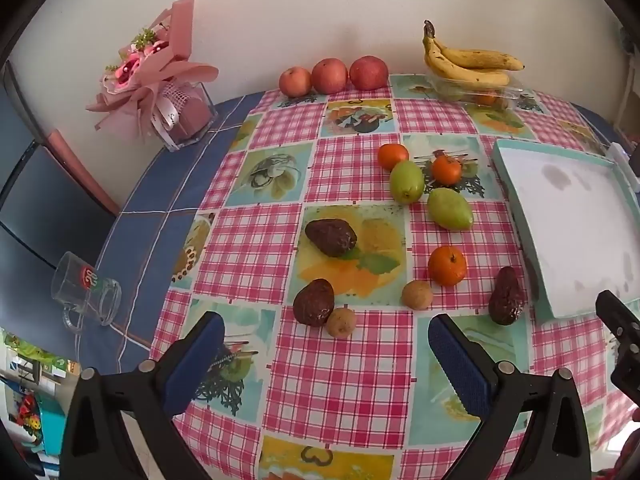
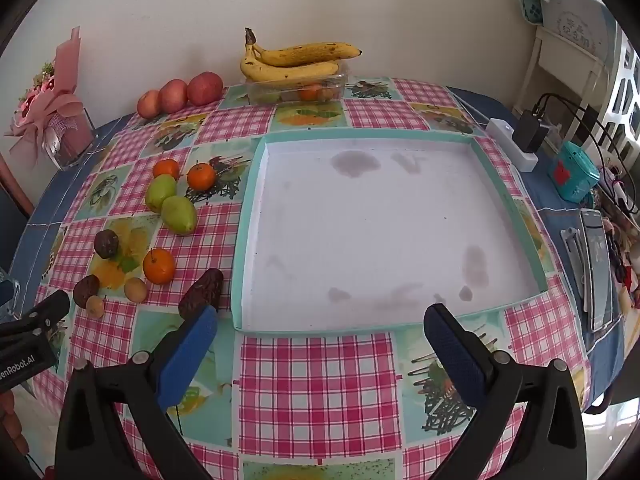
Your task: Organize fruits
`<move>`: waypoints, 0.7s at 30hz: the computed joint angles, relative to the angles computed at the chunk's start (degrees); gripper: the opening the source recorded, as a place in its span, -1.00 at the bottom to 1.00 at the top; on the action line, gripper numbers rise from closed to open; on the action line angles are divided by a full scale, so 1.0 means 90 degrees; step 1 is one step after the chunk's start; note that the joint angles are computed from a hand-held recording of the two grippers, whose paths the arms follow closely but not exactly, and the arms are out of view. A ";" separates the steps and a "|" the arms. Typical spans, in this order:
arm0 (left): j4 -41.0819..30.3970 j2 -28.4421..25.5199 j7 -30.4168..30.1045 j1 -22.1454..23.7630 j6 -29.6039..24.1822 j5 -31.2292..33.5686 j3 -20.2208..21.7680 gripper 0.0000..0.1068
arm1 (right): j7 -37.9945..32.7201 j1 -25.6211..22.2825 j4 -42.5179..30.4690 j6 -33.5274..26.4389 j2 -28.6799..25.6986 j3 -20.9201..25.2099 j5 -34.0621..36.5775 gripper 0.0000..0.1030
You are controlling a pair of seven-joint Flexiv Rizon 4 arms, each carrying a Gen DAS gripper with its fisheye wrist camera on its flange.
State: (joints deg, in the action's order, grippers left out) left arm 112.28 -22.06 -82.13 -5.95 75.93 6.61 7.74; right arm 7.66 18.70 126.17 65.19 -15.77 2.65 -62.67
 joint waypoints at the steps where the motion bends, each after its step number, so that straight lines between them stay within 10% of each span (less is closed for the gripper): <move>1: -0.0032 -0.0025 -0.0079 -0.0034 -0.0010 0.0024 0.0048 0.93 | 0.0037 -0.0004 0.0004 0.0024 0.0000 -0.0012 -0.0032 1.00; 21: -0.0078 0.0016 -0.0311 -0.0095 0.0017 0.0380 0.0172 0.93 | 0.0165 -0.0033 -0.0010 0.0096 -0.0016 -0.0017 -0.0202 1.00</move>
State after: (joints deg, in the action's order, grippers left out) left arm 111.57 -21.91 -84.93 -6.81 76.08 10.04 9.28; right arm 9.15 18.41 126.08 66.05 -15.91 2.50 -64.48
